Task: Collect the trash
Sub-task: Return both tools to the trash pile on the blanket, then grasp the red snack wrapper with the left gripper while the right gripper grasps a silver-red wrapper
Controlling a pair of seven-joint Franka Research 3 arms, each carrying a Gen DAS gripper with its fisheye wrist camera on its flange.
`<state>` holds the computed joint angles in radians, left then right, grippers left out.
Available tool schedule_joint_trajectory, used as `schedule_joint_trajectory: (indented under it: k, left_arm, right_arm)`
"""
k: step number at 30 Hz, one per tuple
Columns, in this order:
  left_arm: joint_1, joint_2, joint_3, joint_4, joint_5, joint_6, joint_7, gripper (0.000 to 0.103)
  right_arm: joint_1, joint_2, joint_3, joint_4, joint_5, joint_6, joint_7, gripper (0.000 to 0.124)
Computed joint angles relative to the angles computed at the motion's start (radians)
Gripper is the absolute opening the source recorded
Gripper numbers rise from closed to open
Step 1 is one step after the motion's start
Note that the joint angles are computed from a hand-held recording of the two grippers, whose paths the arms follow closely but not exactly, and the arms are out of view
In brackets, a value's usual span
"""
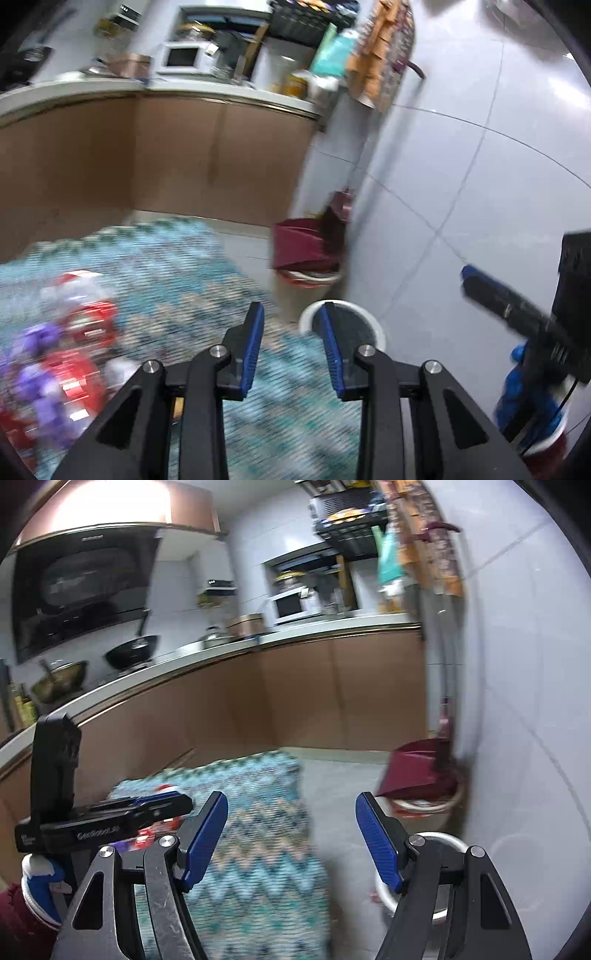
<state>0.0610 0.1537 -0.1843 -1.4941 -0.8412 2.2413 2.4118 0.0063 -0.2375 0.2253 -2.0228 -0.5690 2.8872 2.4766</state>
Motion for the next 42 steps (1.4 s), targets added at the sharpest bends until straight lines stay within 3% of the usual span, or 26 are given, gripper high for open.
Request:
schedule_joint_trajectory:
  k: [8, 14, 22, 29, 32, 38, 40, 42]
  left_arm:
    - [0.112, -0.090, 0.126, -0.166, -0.030, 0.106, 0.076, 0.032]
    - [0.187, -0.064, 0.161, -0.201, -0.009, 0.155, 0.093, 0.032]
    - [0.237, 0.027, 0.133, -0.166, 0.070, 0.162, 0.072, 0.032]
    - [0.262, 0.112, 0.088, -0.091, 0.143, 0.162, 0.013, 0.031]
    - [0.268, 0.134, 0.075, -0.070, 0.179, 0.159, -0.013, 0.024]
    - [0.283, 0.138, 0.054, -0.073, 0.190, 0.171, -0.027, 0.012]
    - [0.287, 0.133, 0.053, -0.078, 0.188, 0.175, -0.034, 0.009]
    - [0.295, 0.123, 0.053, -0.085, 0.173, 0.177, -0.038, 0.009]
  right_arm:
    - [0.156, 0.120, -0.048, 0.110, 0.207, -0.001, -0.183, 0.067]
    - [0.265, 0.249, -0.094, 0.236, 0.402, -0.050, -0.354, 0.064]
    - [0.331, 0.424, -0.127, 0.394, 0.657, -0.153, -0.534, 0.058]
    - [0.337, 0.575, -0.144, 0.556, 0.754, -0.260, -0.604, 0.052]
    - [0.329, 0.640, -0.142, 0.633, 0.794, -0.309, -0.637, 0.049]
    - [0.328, 0.736, -0.136, 0.750, 0.845, -0.401, -0.685, 0.025]
    - [0.336, 0.738, -0.142, 0.749, 0.843, -0.400, -0.686, 0.011]
    - [0.349, 0.729, -0.153, 0.736, 0.824, -0.384, -0.682, 0.008]
